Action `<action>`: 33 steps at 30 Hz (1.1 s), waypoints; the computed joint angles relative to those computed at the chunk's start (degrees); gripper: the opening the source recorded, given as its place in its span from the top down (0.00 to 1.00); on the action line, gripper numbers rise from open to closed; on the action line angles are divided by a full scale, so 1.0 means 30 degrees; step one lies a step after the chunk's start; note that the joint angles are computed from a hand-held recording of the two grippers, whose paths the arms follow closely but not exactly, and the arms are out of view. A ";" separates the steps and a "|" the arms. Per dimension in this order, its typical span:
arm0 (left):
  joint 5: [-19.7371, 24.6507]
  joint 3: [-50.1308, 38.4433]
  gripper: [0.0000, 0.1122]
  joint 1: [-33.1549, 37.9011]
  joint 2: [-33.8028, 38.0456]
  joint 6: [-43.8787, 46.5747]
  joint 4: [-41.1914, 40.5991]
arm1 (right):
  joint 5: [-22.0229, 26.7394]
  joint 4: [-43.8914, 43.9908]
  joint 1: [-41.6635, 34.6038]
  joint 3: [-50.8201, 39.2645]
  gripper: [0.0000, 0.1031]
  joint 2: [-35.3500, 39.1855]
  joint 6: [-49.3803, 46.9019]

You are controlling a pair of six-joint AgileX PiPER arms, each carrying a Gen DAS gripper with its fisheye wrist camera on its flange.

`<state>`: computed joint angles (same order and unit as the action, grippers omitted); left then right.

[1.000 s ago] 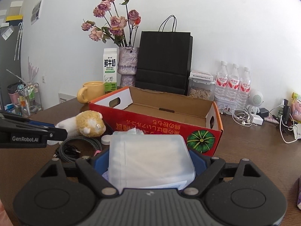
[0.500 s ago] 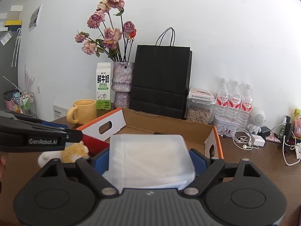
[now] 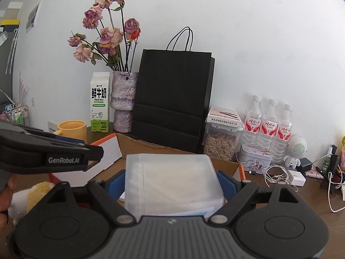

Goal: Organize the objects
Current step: 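Lower the small white cap into the box and open the left gripper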

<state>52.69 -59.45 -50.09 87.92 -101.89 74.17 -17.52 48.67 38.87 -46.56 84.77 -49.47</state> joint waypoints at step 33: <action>-0.2005 -0.2668 0.08 0.3015 0.3161 0.1832 -0.1191 | 0.2239 0.2565 -0.2000 -0.3847 0.00 0.4135 -0.2409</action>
